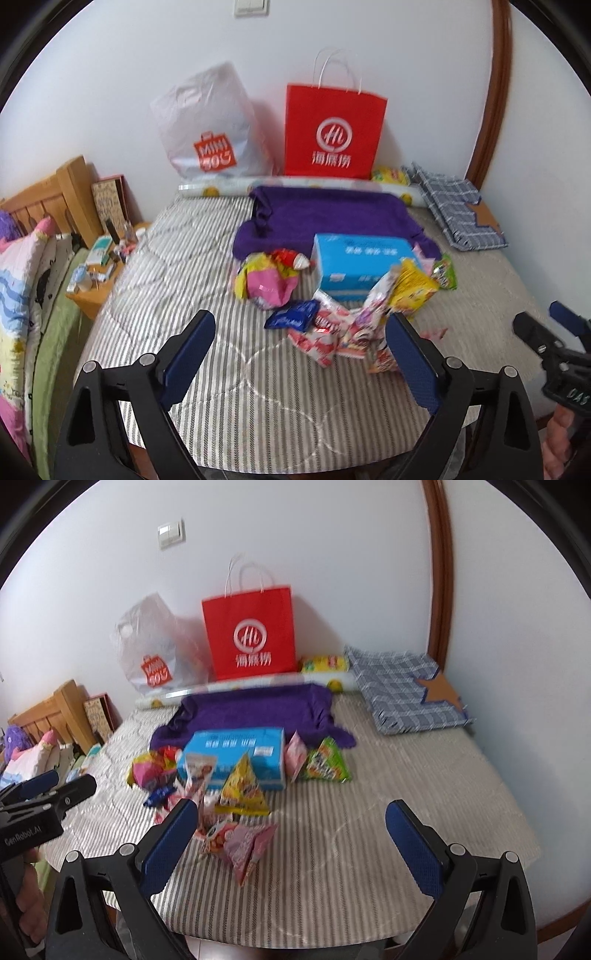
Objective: Organize snacks
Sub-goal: 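Grasp the pink triangular snack with the right tool while the left tool grasps the yellow-pink bag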
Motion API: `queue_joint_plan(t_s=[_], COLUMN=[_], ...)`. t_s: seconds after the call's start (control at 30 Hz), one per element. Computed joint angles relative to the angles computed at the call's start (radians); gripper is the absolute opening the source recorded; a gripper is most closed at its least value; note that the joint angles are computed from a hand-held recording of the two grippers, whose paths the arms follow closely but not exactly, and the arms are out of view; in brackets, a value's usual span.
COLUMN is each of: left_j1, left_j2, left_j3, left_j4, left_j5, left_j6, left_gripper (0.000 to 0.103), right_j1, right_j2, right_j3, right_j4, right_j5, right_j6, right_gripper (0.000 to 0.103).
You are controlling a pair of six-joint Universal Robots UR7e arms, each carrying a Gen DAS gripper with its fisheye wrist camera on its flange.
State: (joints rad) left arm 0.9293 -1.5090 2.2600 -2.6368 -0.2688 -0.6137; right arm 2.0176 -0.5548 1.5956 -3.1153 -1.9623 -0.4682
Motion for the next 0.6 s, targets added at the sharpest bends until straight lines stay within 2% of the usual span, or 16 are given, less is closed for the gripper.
queue_joint_plan(t_s=[0.07,0.17,0.33,0.47,0.6], left_j1=[0.032,0.072,0.136,0.170,0.198], left_j2=[0.003,0.005,0.001,0.009,0.024], left_j3=[0.000,0.003,0.002,0.007,0.014], left_j4=[-0.011,-0.041,-0.050,-0.087,-0.193], left_j5=[-0.017,-0.036,-0.062,-0.064,-0.093], left_j6=[0.011,0.025,0.019,0.038,0.106], left_gripper=[0.083,0.083,0.084,0.090,0.094], right_j1=[-0.006,-0.015,-0.023,-0.027,-0.031], right_j2=[0.026,0.065,0.119,0.159,0.188], right_j3=[-0.017,-0.046,-0.077,-0.115,-0.148], right_j4=[0.029,0.087,0.120,0.142,0.171], right_j5=[-0.007,-0.015,-0.002,-0.006,-0.019], right_j6=[0.011,0.038,0.058,0.077,0.096], right_gripper=[0.095,0.091,0.091,0.091,0.091])
